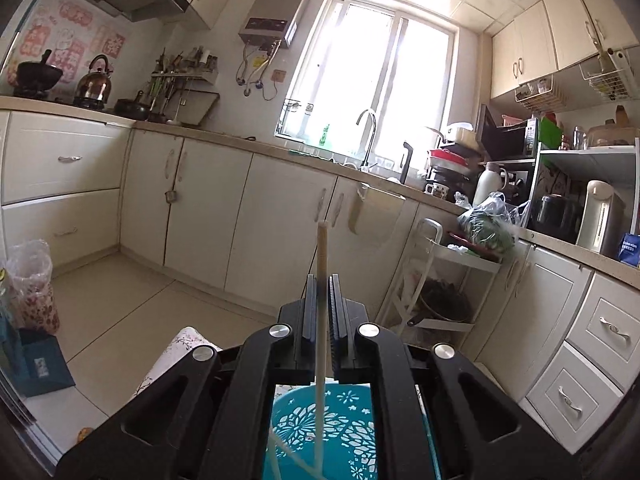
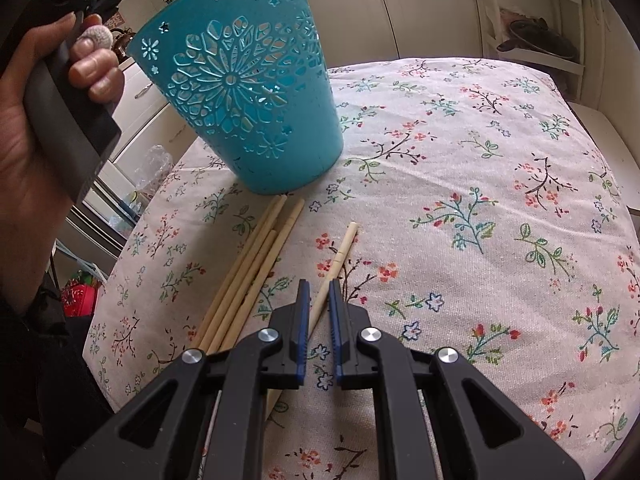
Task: Organize utensils
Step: 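Raise the stick above the teal bin and release it with the left tool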
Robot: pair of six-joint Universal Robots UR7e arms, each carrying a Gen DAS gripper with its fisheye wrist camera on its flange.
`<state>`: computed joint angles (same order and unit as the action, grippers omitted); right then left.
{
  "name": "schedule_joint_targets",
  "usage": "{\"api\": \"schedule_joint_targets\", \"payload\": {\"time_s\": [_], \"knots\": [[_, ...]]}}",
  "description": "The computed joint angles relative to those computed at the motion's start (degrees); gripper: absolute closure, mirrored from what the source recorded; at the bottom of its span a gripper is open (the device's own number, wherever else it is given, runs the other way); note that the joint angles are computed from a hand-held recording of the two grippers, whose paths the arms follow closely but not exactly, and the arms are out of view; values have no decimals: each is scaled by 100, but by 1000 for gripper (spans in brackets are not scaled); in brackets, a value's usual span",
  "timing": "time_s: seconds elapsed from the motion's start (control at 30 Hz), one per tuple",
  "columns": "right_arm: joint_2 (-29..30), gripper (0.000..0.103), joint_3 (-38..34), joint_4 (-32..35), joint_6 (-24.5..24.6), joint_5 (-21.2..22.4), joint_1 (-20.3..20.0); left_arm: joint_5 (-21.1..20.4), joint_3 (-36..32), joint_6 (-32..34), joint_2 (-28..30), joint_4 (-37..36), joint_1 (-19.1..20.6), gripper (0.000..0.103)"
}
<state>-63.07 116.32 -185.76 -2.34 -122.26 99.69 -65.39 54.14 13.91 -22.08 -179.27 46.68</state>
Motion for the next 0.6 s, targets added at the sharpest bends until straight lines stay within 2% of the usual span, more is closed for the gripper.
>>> {"api": "schedule_joint_targets", "payload": {"time_s": [0.17,0.23,0.27,0.33,0.37,0.6], "knots": [[-17,93,6,35,-1,1,1,70,304,180,-178,296,-16,98],[-32,93,13,68,23,-6,5,104,498,176,-310,451,-15,94],[-32,93,10,80,31,-22,12,126,616,169,-389,492,-20,88],[-4,93,-15,105,-2,-118,49,221,994,111,-608,427,-44,66],[12,93,-28,119,-25,-174,68,291,1186,75,-729,382,-60,51],[165,93,-91,10,-286,-504,170,384,2564,11,-1705,63,-124,20]]}}
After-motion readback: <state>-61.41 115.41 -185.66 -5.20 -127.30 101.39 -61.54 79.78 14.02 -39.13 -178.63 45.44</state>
